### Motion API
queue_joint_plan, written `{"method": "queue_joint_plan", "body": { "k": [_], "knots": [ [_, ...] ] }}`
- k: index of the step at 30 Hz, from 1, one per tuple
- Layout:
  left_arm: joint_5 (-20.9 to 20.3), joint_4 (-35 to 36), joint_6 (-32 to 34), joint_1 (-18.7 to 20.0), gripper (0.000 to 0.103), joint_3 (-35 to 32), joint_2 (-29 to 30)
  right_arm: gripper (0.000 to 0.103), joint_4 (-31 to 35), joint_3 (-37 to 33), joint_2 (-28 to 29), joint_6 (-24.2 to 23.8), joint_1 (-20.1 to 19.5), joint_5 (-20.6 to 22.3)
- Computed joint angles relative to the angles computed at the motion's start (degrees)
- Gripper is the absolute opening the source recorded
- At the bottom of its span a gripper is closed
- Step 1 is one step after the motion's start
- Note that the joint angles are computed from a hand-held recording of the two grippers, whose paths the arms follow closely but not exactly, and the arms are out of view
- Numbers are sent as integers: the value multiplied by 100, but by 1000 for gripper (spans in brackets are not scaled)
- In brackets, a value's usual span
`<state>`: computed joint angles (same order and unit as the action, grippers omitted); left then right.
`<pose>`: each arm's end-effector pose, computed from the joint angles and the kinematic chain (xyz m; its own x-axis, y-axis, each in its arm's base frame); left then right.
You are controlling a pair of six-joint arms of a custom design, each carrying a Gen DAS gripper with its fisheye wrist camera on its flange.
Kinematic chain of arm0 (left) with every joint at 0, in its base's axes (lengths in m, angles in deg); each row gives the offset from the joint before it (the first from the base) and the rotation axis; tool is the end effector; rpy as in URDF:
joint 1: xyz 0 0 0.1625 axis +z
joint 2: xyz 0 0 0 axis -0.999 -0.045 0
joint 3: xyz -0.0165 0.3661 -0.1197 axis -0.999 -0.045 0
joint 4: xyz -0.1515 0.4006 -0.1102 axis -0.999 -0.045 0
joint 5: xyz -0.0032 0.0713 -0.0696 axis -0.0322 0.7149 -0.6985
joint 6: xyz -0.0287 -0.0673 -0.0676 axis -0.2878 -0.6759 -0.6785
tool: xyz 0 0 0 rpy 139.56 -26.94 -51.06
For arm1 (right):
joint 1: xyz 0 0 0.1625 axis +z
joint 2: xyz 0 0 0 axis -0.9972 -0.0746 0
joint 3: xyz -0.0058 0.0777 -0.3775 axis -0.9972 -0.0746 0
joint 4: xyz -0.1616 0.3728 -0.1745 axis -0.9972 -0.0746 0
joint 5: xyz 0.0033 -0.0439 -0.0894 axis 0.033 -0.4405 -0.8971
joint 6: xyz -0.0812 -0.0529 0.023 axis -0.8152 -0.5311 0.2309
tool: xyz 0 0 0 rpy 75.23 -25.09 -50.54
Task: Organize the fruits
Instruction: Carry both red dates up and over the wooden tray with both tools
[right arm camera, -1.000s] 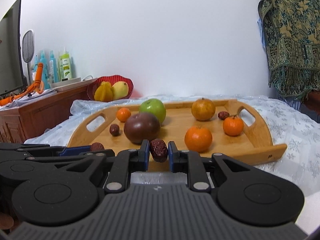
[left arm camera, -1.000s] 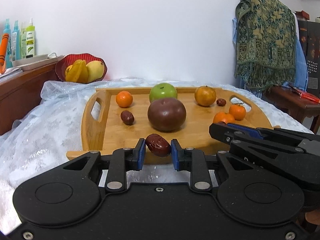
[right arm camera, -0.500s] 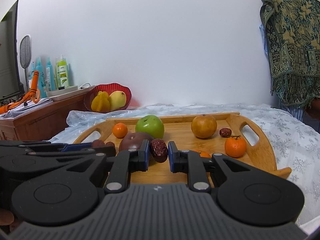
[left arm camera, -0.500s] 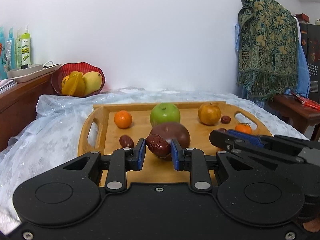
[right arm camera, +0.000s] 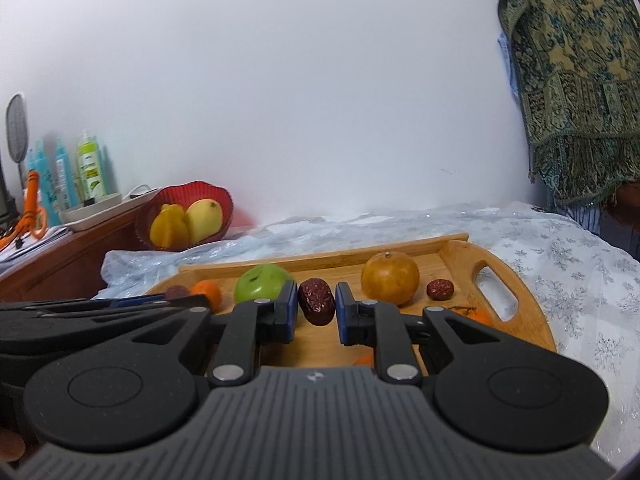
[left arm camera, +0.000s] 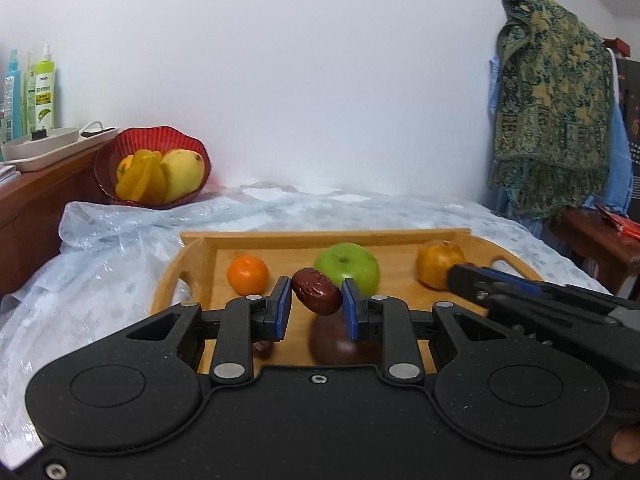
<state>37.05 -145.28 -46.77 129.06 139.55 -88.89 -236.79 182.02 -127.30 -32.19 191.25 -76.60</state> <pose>-0.1606 -0.4312 0.1828 -0.7611 0.0694 -0.6449 0.6090 0.4186 -0.6737 0.2216 -0.4153 0.0913 -0.8130 -0.1755 0.5552 -0.5784 0.3535 -0.7352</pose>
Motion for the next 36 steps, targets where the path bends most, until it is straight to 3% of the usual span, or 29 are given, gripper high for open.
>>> {"method": "queue_joint_plan", "body": {
  "k": [17,36],
  "knots": [
    [-358,1434,-686,862,25,-760,-32,24,1234,-657,-40,406,-113,-527],
    [-462,1887,-814,1123,25,-1024,119,25,1796,-883,55,572,-169,-820]
  ]
}}
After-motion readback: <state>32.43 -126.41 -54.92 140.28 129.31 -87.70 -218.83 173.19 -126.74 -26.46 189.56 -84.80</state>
